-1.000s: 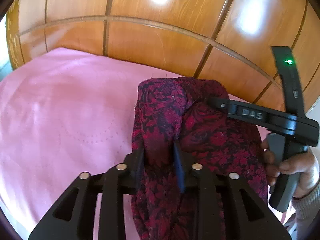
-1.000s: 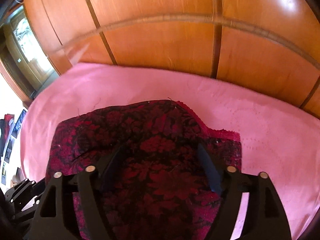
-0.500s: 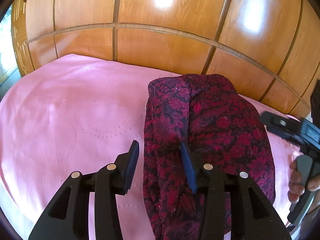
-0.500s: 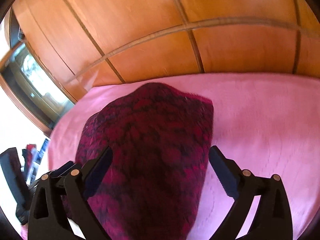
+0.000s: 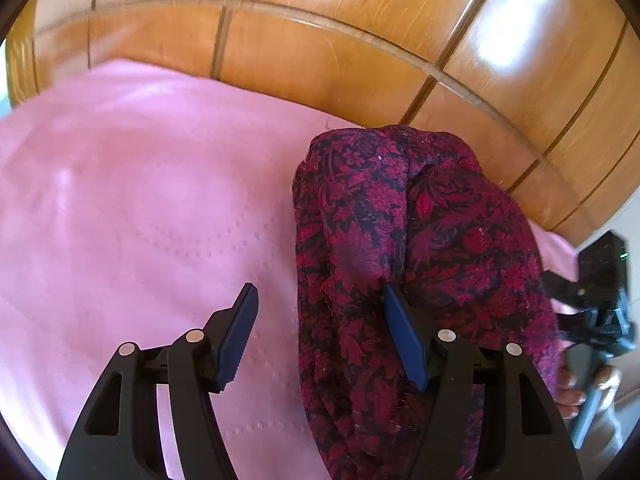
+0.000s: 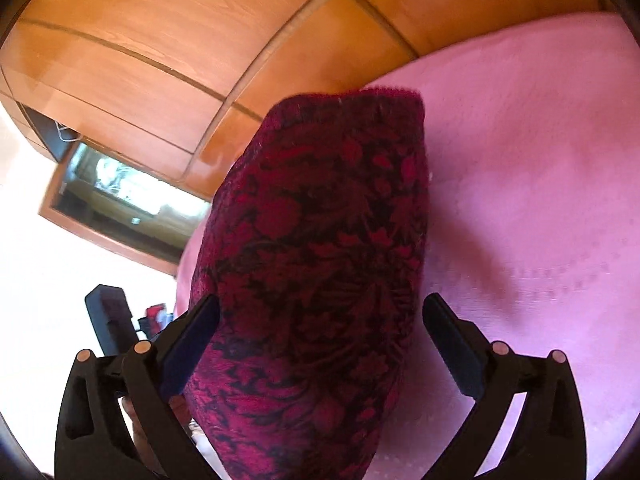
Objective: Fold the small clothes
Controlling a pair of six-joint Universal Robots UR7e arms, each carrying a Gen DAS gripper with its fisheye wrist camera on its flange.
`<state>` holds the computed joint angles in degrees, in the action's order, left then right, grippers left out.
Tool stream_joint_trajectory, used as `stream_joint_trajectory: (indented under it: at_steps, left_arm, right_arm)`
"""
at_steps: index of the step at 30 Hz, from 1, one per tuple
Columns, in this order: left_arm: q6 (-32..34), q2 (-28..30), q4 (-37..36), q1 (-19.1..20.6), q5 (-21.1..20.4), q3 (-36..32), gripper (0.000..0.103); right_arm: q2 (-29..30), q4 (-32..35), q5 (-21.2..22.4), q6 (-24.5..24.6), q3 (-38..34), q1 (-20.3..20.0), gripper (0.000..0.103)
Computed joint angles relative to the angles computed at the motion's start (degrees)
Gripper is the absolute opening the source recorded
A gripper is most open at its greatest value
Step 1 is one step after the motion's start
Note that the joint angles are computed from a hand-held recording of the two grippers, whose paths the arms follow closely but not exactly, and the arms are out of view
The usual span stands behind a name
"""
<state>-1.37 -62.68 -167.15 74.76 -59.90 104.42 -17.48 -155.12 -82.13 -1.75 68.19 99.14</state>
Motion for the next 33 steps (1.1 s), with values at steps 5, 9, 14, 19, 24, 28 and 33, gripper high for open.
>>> stream_joint_trajectory:
  at_steps: [5, 9, 14, 19, 24, 28, 33]
  left_arm:
    - [-0.13, -0.52, 0.12, 3.75, -10.35, -0.48, 0.063]
    - [-1.44, -0.11, -0.08, 7.47, -21.41, -1.28, 0.055]
    - [-2.9, 1.24, -2.53, 10.75, -33.24, -1.5, 0.046]
    - [-2.77, 1.33, -5.06, 9.28, -36.41, -0.23, 0.045]
    - [0.03, 4.09, -1.2, 4.76, -37.79, -3.14, 0.045]
    - [2.52, 9.69, 4.33, 0.14, -38.52, -8.94, 0.045]
    - [4.12, 19.38, 12.83, -5.3, -37.46, -19.25, 0.045]
  right_arm:
    - [2.19, 4.17, 3.57, -2.18, -3.95, -0.78, 0.101]
    - [4.87, 6.14, 3.42, -3.35, -8.28, -0.27, 0.101]
    - [4.85, 6.44, 3.36, -3.62, -8.68, 0.22, 0.083]
    - [-0.09, -0.18, 5.39, -4.89, -0.49, 0.58, 0.072]
    - [-8.58, -12.66, 6.9, -4.89, 12.89, -0.35, 0.07]
    - [-17.03, -24.02, 5.1, -4.08, 24.34, -2.53, 0.069]
    - [-25.07, -35.74, 1.38, -2.11, 35.75, -6.67, 0.069]
